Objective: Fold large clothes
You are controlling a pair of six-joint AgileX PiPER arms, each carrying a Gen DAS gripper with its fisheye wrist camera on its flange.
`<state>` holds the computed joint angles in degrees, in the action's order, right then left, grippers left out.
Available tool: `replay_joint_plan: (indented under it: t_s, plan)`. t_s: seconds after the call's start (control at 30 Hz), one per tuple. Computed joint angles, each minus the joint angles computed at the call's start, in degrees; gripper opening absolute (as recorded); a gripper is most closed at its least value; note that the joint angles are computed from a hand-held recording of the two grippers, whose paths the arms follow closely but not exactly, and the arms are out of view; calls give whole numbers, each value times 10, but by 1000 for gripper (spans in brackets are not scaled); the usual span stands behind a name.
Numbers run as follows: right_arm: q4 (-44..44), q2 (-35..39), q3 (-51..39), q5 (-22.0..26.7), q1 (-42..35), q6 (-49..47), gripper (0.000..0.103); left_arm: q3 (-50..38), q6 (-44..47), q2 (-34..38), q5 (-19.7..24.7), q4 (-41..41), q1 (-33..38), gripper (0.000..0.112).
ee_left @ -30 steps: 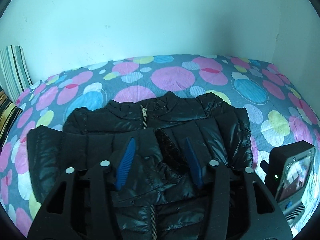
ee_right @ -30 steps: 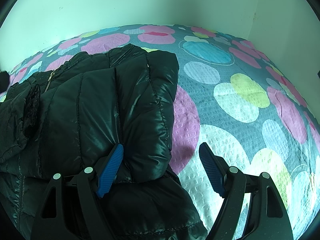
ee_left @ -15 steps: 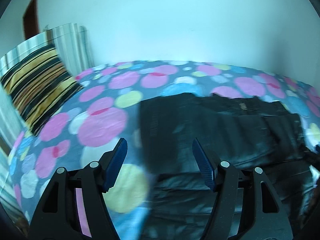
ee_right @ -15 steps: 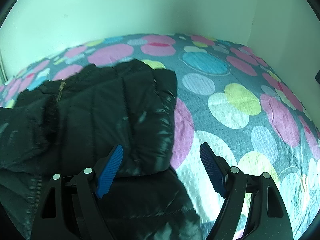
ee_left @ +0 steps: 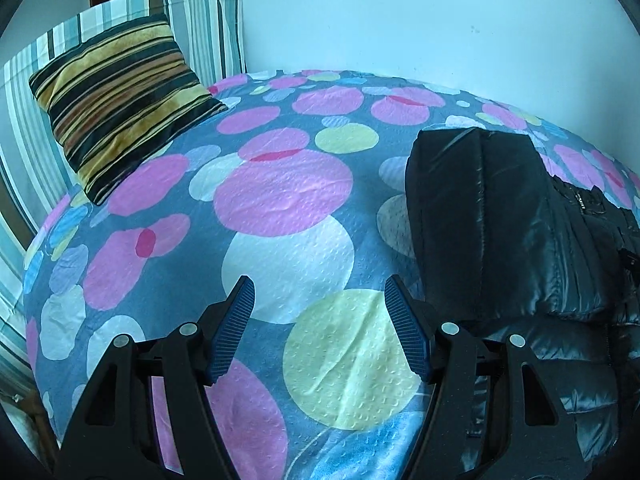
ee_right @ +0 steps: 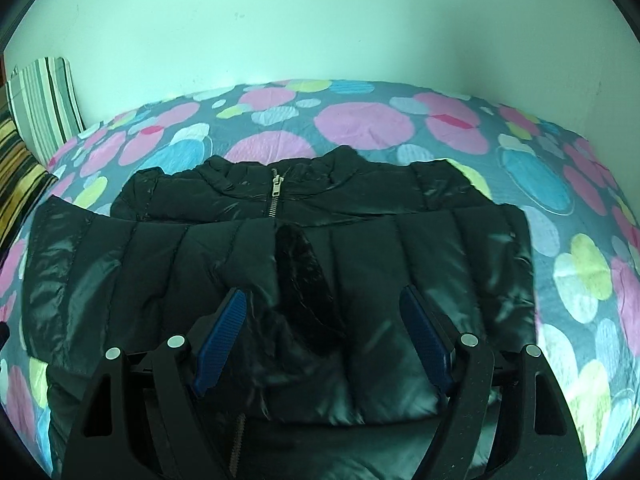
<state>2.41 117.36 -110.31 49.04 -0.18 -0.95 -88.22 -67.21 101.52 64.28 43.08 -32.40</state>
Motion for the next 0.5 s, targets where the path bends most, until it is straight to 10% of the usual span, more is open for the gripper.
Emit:
replay_joint_plan:
  t_s: [0.1, 0.27, 0.5]
  plan:
    - [6, 34, -36, 29, 7, 1, 73, 7, 2, 4, -8, -1, 3, 68]
    - [26, 32, -26, 30, 11, -22, 17, 2, 7, 13, -16, -8, 8, 68]
    - [32, -33, 22, -14, -15, -22, 12, -49, 28, 34, -7, -3, 6, 69]
